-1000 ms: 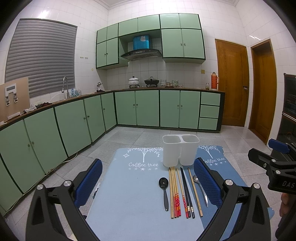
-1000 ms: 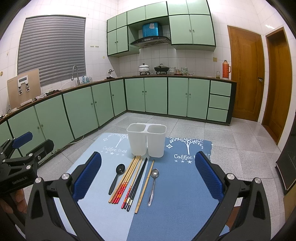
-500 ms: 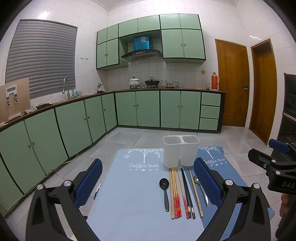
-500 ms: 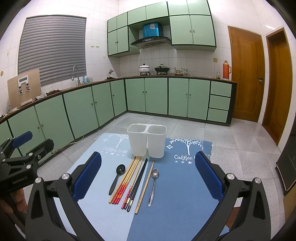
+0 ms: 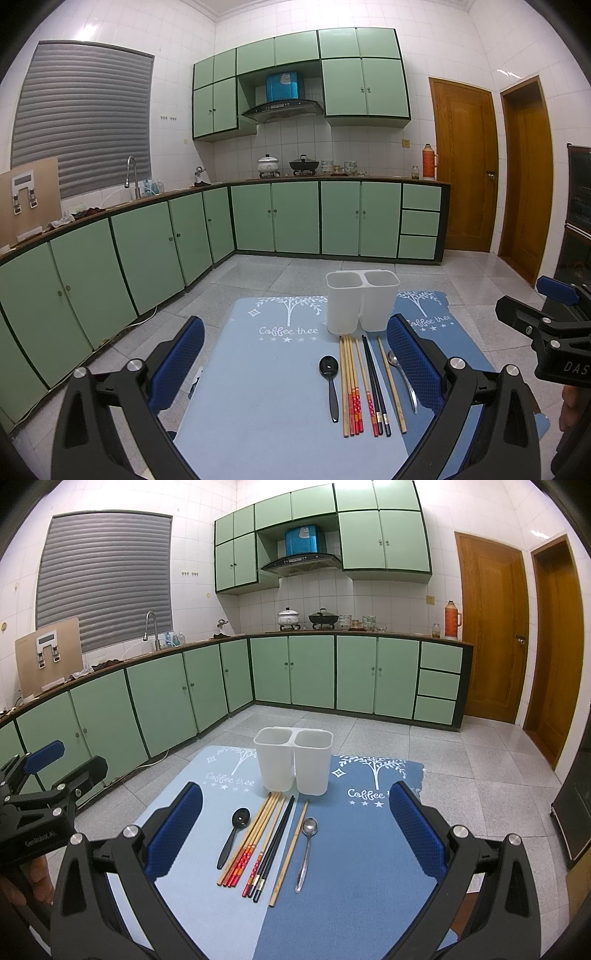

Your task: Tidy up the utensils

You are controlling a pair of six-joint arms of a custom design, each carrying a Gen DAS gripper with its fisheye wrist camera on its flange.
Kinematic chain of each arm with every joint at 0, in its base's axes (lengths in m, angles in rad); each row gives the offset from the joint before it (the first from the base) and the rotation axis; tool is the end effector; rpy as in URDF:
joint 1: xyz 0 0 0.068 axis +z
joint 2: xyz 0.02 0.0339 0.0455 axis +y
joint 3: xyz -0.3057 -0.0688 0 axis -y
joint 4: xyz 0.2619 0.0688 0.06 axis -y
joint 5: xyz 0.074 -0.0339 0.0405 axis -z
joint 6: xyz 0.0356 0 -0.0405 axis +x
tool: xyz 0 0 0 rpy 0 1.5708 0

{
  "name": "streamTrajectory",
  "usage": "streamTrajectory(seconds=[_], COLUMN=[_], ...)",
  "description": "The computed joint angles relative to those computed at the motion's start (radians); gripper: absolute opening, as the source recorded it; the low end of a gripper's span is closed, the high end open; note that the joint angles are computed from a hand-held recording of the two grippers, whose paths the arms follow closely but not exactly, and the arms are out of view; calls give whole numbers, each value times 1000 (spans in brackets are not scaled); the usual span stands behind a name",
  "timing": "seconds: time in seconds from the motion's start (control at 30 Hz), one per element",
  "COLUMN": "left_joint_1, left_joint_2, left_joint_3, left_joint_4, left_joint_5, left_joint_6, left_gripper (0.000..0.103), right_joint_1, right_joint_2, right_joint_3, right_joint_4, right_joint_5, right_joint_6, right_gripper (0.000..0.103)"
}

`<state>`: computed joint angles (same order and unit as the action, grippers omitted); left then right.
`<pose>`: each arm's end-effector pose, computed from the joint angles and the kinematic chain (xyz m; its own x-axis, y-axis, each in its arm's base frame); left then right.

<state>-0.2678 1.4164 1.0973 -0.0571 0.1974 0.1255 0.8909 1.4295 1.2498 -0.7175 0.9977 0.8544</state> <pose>0.3278 -0.0972 0.3504 -0.2970 0.2088 -0.9318 0.4763 0.8781 0.0449 0.2141 0.2173 0.3555 -0.3922 0.1654 -0.9049 0.3101 0.9499 0.0392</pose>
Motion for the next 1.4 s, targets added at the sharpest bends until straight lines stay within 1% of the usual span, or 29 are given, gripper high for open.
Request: streamTrajectory(seconds=[0.4, 0.53, 0.73, 0.83, 0.97, 1.13, 1.2, 1.3, 1.4], left_joint_1=[8, -4, -11, -11, -12, -31, -41, -58, -73], left_joint_2=[10, 20, 81, 147, 249, 379, 442, 530, 619], left_joint_3=[25, 28, 52, 90, 158, 246, 295, 375, 467], left_joint_4=[-22, -19, -26, -46, -88, -133, -155, -201, -258], left_joint_5=[1, -13, -42, -63, -76, -92, -101, -109, -104], left_joint_6=[5, 3, 12, 22, 29, 28, 28, 28, 22], left_gripper=[97, 97, 97, 97, 97, 97, 97, 97, 94], right_joint_1=[-2, -27, -71, -124, -197, -298, -352, -415, -471], right_joint_2=[-2, 3, 32, 54, 83, 135, 173, 222, 276], right_joint_3=[-2, -23, -31, -48, -77, -108, -110, -104, -85], right_joint_4=[-2, 36, 16, 23, 66, 159, 195, 233, 260], right_joint_5=[-4, -27, -59, -122, -207, -319, -389, -466, -544], right_joint_6=[0, -21, -3, 2, -24, -89, -116, -143, -167], right_gripper=[98, 98, 98, 98, 98, 98, 98, 98, 94])
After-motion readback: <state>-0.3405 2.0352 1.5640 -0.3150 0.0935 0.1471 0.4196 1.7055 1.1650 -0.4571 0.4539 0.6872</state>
